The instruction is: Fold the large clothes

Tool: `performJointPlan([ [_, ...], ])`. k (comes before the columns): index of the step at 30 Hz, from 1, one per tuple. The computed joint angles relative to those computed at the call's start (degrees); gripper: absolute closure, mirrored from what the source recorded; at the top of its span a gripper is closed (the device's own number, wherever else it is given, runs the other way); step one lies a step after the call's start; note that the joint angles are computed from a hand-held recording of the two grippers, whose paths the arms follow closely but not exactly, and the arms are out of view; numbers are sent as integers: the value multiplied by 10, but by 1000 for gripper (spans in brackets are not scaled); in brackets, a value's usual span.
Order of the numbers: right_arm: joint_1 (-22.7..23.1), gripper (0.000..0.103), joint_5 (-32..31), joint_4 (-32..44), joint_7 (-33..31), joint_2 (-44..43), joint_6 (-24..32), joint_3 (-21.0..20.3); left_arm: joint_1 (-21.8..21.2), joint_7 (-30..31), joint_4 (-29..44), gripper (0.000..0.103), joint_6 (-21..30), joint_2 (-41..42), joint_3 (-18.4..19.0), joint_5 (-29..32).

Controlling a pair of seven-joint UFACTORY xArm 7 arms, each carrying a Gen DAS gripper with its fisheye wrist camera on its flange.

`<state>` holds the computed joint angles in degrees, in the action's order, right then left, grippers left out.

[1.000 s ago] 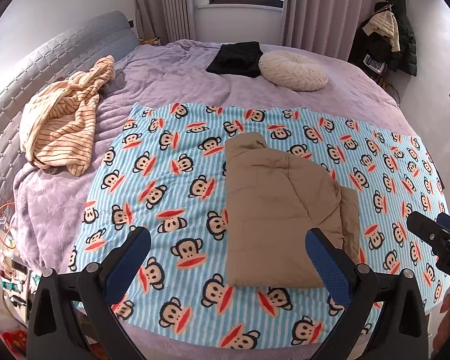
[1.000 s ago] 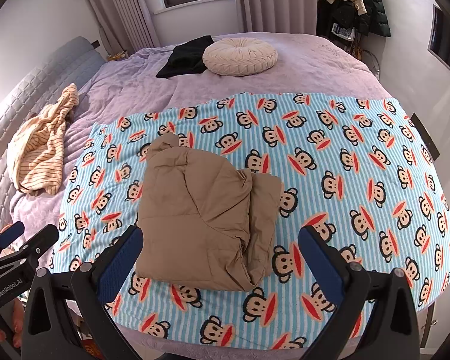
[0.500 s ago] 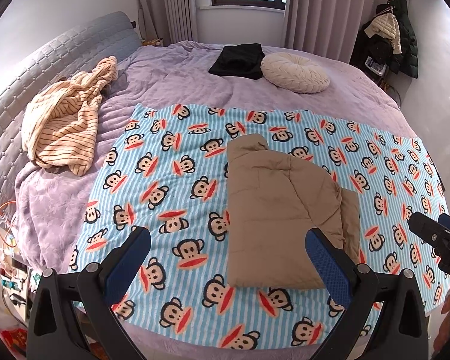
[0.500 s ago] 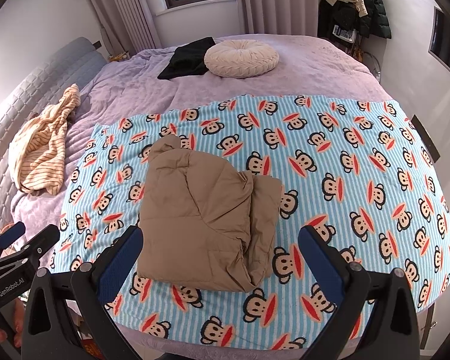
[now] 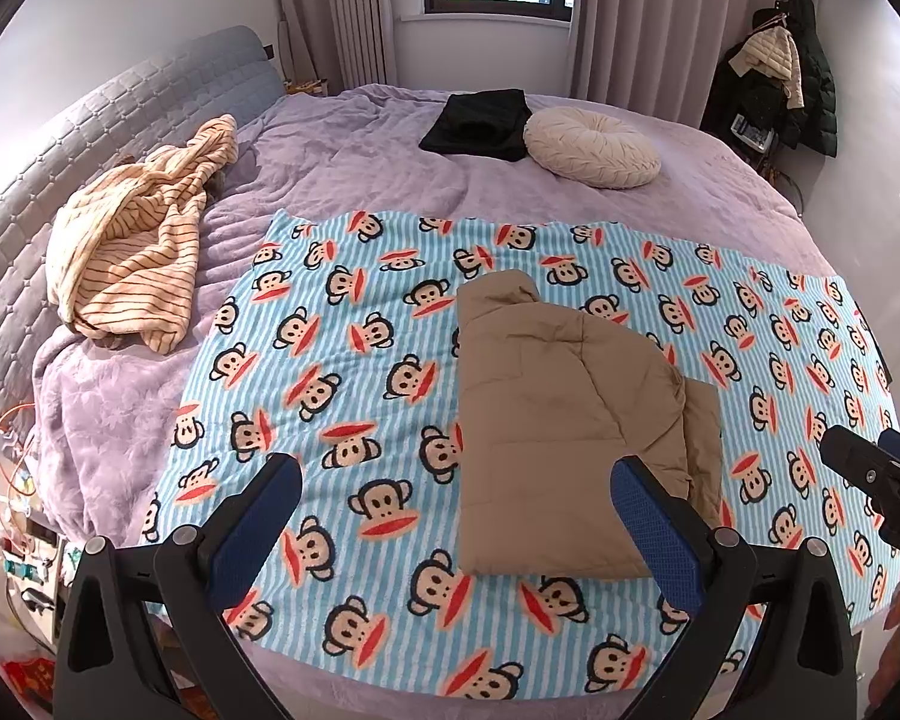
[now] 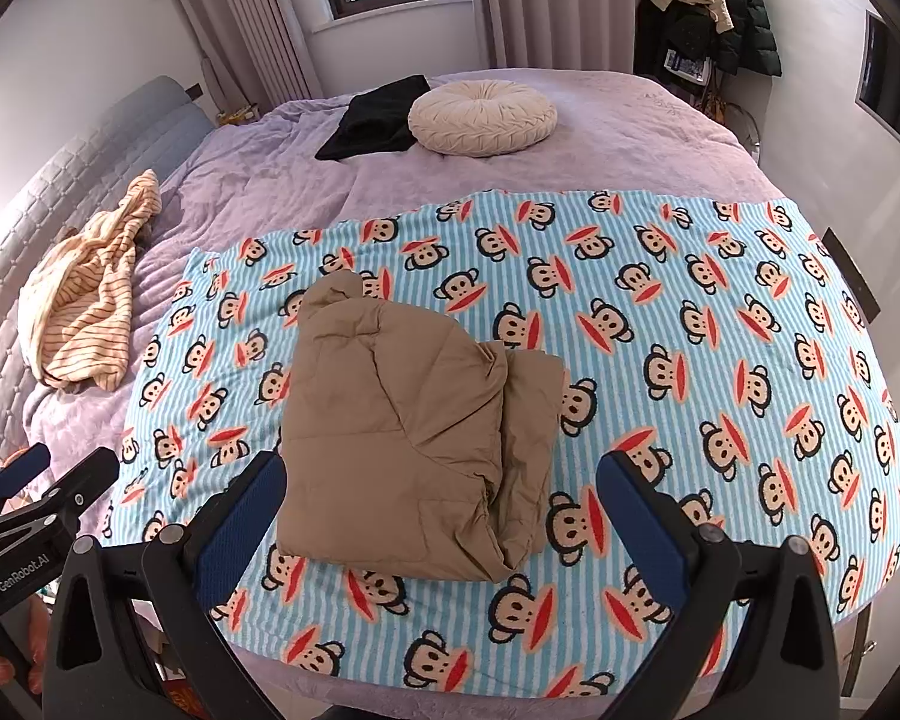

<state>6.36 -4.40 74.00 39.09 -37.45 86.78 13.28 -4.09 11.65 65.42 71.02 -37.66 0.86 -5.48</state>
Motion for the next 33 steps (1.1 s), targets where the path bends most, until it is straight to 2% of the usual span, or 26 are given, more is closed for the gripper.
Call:
performJointPlan([
  [33, 2, 0, -2, 1, 9, 0, 1, 5, 3, 1, -1, 0, -2, -3, 0, 1],
])
